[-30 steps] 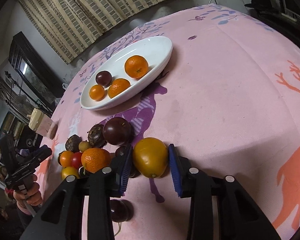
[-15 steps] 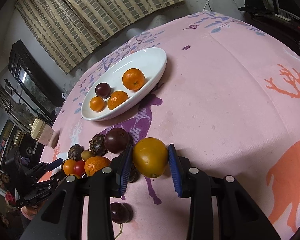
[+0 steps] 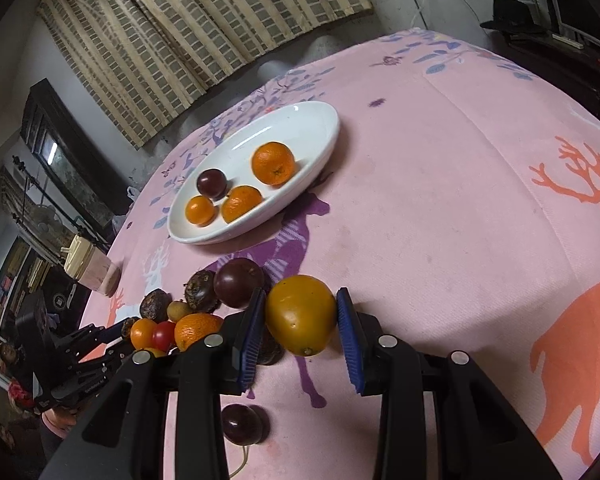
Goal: Organize fruits
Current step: 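Grasp a yellow tomato with the right gripper while the left gripper grasps a brown mangosteen, then place both held fruits on the white plate and open both grippers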
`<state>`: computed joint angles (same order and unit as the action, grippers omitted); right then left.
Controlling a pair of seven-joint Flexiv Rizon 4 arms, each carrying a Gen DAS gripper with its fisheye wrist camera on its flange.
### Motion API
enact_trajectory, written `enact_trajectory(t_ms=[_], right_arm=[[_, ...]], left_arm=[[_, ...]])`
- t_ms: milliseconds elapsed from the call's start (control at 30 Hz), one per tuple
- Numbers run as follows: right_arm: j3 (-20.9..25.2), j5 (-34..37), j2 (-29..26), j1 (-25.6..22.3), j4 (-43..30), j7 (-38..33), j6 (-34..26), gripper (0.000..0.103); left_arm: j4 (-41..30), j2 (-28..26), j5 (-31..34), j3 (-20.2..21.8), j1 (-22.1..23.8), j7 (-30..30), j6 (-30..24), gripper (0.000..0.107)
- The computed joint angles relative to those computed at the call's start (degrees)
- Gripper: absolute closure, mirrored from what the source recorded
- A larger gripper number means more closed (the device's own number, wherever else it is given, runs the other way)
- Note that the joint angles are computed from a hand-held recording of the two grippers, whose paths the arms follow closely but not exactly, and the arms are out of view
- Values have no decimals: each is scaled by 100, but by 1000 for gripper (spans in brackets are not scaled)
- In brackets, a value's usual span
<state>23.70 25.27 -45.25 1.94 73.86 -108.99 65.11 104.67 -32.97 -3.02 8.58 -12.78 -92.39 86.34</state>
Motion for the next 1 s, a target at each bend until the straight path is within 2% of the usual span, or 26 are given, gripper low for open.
enact_trajectory(t_ms=[33, 100, 167, 300, 400, 500, 600, 733, 833, 867, 933, 1000], right_arm=[[86, 49, -7, -47, -15, -102, 8, 66], [329, 208, -39, -176, -133, -381, -74, 66], [395, 278, -83, -143, -324, -558, -168, 67], [119, 93, -307, 321, -1006, -465, -229, 67], [-220, -292, -710, 776, -1810, -92, -505, 67], [-560, -746, -1252, 1193, -2752, 330, -942, 67], [-720, -1034, -1697, 1432, -3526, 552, -1372, 67], [-820, -1179, -2057, 1629, -4185, 516, -1776, 67], [-811, -1142, -2294, 1692, -4665, 475, -2201, 66], [-844, -1127, -2326, 1713, -4741, 469, -2278, 66], [-896, -1076, -2246, 1717, -4615, 426, -2274, 54], [-867, -964, -2049, 1667, -4289, 299, -2073, 53]], left_arm=[[92, 61, -110, -244, 218, 54, 115, 69], [277, 189, -485, -1064, 919, 329, 316, 69], [190, 195, -765, -1553, 1321, 587, 359, 69], [-703, -153, -1033, -1589, 1285, 898, 59, 69], [-1669, -623, -1169, -1357, 1051, 919, -332, 69], [-2805, -1209, -1100, -738, 672, 583, -839, 69], [-3864, -1779, -1068, -472, 664, 198, -1529, 69], [-5087, -2438, -806, -212, 729, -310, -2420, 69], [-5586, -2695, -543, -118, 754, -588, -2939, 69], [-5691, -2741, -449, -105, 753, -664, -3075, 66], [-5514, -2638, -359, -345, 838, -570, -2953, 54], [-5176, -2396, -144, -201, 741, -828, -2762, 29]])
